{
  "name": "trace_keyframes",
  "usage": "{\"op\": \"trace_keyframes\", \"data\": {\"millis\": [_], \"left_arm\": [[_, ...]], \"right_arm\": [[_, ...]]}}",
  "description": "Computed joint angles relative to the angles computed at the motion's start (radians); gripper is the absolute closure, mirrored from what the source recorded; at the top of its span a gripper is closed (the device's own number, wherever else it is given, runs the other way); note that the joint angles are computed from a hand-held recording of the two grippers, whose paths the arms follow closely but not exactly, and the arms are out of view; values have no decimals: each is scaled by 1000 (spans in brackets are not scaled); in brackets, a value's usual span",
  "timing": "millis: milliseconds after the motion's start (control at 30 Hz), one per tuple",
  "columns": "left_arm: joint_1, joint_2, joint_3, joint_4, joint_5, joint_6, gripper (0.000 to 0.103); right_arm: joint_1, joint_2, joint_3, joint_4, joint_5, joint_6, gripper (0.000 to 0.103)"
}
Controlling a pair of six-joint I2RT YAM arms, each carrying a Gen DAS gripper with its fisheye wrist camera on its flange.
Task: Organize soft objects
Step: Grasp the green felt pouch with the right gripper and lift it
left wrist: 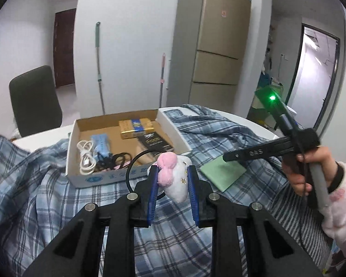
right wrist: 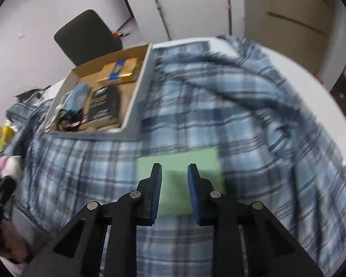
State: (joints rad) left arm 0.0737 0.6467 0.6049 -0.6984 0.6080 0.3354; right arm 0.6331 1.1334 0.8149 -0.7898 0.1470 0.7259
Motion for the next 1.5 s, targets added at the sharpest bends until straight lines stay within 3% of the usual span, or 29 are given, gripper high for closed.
{"op": "trace_keyframes", "data": {"millis": [100,167,200,300,367,467,1000,1500], "left_arm": [[67,38,-30,25,53,17,77],[83,52,-48,46,64,22,77],[91,58,-53,55,66,28,77],[115,61,-58,63,87,31,77],[124,46,-72,85,81,10,77],[134,49,-82,93,78,17,77],[115,66,-89,99,66,21,77],[101,39,-92,77,65,37,77]], "right_arm": [[15,3,-8,18,-59,76,74],[32,18,-2,41,-40,93,45],[44,42,19,31,6,93,45],[22,151,98,3,59,67,55],[-3,236,153,-13,46,26,72],[8,344,228,-58,90,-21,85],[52,459,331,-154,71,-65,87],[225,146,115,-267,52,157,87]]}}
